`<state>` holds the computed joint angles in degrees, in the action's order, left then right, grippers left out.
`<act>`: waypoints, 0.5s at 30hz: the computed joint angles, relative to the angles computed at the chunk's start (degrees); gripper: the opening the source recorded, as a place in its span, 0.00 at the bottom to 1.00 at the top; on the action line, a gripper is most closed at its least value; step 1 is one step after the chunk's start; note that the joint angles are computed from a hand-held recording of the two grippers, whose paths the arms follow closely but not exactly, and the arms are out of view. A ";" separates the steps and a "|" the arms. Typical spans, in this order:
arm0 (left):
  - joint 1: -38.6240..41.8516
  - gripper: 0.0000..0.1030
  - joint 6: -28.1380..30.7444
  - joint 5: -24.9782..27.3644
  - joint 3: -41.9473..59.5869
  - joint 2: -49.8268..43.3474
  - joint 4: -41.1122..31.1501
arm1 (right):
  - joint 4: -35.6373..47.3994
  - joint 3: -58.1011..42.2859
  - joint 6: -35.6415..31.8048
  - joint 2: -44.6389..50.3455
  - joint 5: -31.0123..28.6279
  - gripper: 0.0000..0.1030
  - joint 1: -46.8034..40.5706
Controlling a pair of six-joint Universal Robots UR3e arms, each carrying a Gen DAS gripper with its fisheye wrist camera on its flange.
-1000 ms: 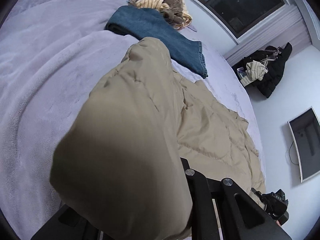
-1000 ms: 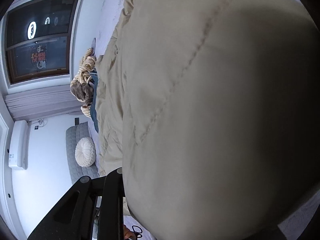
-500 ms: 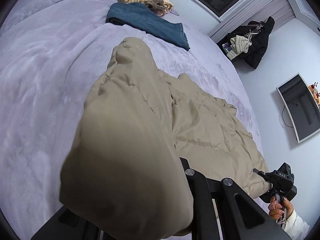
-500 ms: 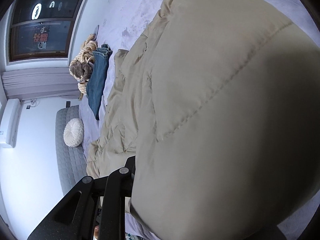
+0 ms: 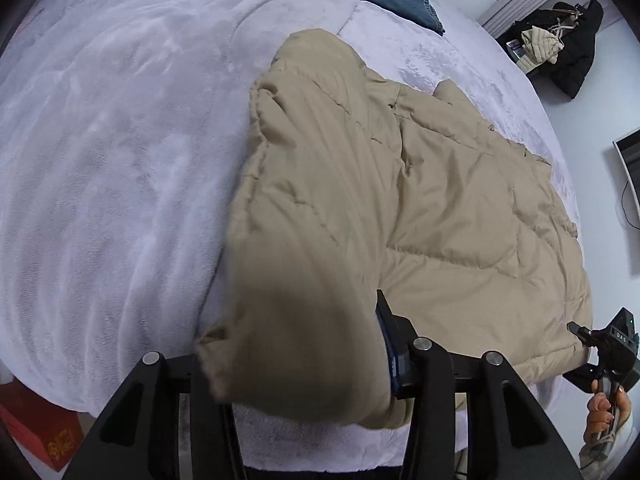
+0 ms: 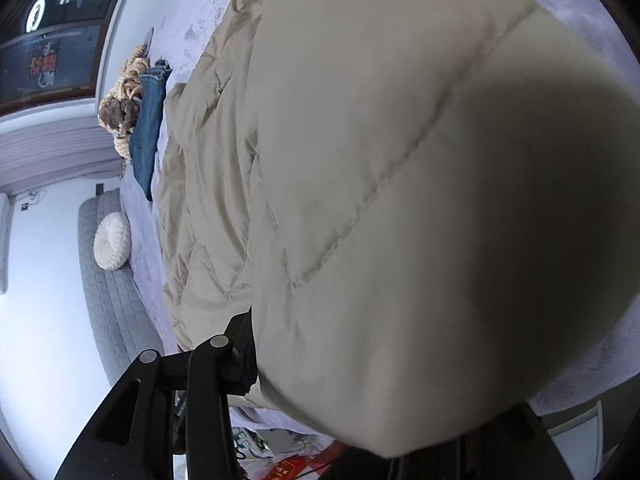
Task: Fold large clothes
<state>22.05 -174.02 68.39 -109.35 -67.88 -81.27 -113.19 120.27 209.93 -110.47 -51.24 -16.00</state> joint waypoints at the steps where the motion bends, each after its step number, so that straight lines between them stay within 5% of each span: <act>1: 1.21 0.47 1.83 0.82 1.78 1.21 -3.08 | 5.11 -3.55 -3.10 0.74 -0.42 0.47 -0.15; 7: 6.97 0.46 6.70 1.62 10.94 2.49 -7.52 | 38.25 -22.25 -29.16 3.29 1.65 0.48 -3.07; 10: 2.11 0.46 3.62 1.43 15.93 -6.38 -0.34 | 46.71 -28.25 -39.18 3.74 5.96 0.45 -4.32; 13: -6.08 0.46 -0.07 2.87 20.96 -18.65 10.05 | 30.57 -28.54 -30.33 6.41 3.83 0.43 -1.08; 15: -10.97 0.46 -1.73 4.54 25.56 -27.52 15.04 | 17.17 -31.52 -19.14 12.23 -5.96 0.42 5.16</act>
<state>11.08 -175.75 72.92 -83.79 -95.41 -66.23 -96.01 88.74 190.79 -98.24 -57.20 -10.84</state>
